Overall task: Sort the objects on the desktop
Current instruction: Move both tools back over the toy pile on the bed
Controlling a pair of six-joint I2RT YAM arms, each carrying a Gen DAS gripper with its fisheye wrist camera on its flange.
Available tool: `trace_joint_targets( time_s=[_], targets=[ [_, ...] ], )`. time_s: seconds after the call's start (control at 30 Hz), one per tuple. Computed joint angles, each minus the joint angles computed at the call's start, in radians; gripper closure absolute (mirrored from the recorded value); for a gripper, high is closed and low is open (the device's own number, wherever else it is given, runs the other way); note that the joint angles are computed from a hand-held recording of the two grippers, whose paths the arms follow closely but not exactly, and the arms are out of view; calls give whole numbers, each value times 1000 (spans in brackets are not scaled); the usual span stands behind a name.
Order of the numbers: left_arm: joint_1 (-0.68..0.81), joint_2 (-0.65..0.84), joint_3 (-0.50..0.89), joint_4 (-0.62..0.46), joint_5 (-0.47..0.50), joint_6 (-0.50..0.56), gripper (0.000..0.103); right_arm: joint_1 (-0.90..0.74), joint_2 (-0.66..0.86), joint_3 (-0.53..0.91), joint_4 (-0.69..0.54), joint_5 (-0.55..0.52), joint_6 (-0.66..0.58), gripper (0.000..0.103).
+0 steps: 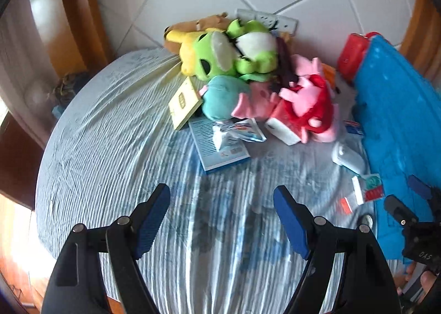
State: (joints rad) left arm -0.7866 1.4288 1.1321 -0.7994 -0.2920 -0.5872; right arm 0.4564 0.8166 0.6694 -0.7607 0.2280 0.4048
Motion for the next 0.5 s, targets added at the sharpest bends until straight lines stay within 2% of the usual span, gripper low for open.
trace_joint_targets(
  time_s=[0.1,0.3,0.5],
  targets=[
    [61,30,10,20,30,44,26,-39,72,12,58,-23,-16,0],
    [193,113,63,84,104,222,26,-51,204,52,154,7,68,0],
    [293,277,177,134,176,351,26,-83,382,137,229,16,133,0]
  ],
)
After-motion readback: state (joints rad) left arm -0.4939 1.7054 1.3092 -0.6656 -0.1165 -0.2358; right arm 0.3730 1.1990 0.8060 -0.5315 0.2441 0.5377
